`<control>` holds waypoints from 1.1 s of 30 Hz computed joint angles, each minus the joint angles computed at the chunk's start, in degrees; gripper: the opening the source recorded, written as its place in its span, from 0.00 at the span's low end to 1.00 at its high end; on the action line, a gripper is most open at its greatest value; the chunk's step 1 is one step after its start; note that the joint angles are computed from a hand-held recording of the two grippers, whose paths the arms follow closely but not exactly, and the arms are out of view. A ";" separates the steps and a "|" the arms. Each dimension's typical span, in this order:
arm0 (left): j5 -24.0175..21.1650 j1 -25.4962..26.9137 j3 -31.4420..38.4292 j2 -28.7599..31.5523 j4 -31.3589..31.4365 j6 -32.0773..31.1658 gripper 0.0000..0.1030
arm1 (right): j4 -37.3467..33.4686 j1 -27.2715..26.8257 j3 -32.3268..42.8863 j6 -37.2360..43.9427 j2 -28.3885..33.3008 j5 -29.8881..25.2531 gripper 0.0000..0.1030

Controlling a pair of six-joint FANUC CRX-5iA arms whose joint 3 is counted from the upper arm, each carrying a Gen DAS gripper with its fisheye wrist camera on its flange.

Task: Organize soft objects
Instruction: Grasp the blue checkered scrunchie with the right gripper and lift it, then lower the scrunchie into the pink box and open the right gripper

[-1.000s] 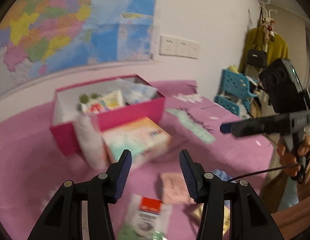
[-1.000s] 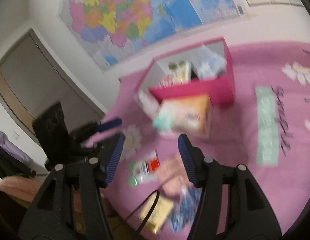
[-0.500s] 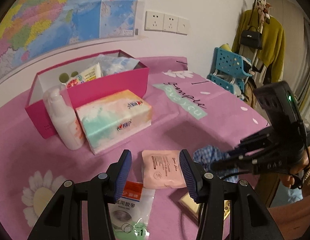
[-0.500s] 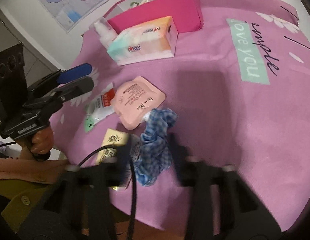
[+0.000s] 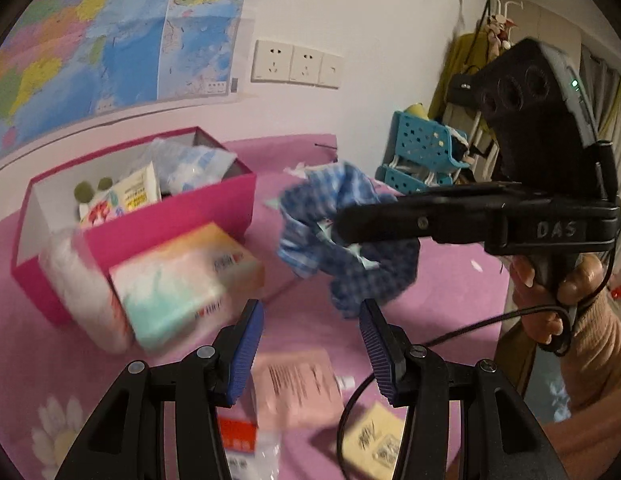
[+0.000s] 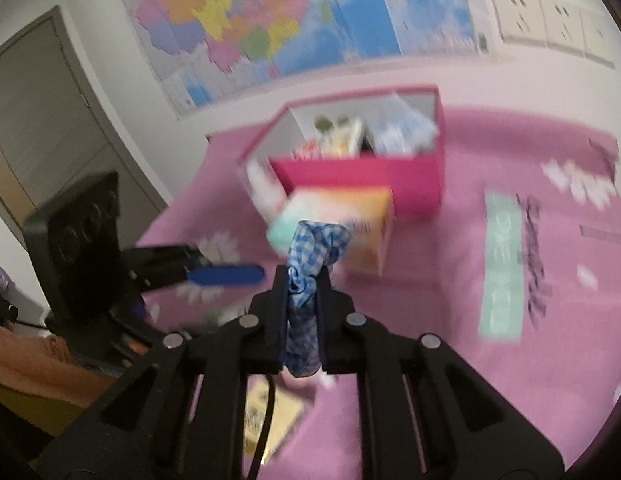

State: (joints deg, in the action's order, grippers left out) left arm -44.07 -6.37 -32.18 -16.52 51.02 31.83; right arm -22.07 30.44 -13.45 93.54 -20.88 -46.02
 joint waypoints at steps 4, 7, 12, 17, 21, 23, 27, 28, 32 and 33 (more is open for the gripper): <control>1.16 0.04 4.53 3.73 -0.80 3.05 0.49 | -7.05 -3.81 6.22 7.32 4.57 -1.09 0.13; 2.43 0.04 7.58 5.76 -2.04 4.68 0.48 | -12.78 -6.80 10.96 12.27 8.02 -2.88 0.13; 5.68 0.29 12.83 8.42 -7.19 9.53 0.44 | -16.91 -9.14 17.33 15.43 13.99 -3.77 0.13; 6.79 1.54 17.54 10.56 -12.42 14.54 0.42 | -23.13 -12.00 24.22 18.68 20.32 -7.09 0.13; 6.40 2.57 20.85 12.59 -15.78 18.27 0.41 | -25.38 -12.49 28.35 18.46 24.69 -8.22 0.13; 5.64 2.87 23.15 13.78 -19.46 21.67 0.41 | -26.42 -12.84 30.12 18.22 26.58 -9.04 0.13; 4.66 2.77 26.26 15.71 -24.39 25.75 0.40 | -26.59 -12.81 33.50 16.71 30.31 -9.71 0.14; 4.51 2.75 26.93 16.15 -25.62 26.81 0.39 | -26.93 -12.93 34.29 16.46 31.20 -10.05 0.14; 3.00 2.59 29.84 17.93 -30.12 31.26 0.39 | -27.66 -13.08 36.49 15.88 33.74 -10.71 0.16; 2.84 2.36 30.66 18.18 -32.37 33.26 0.39 | -26.98 -12.81 36.65 15.36 34.16 -10.40 0.18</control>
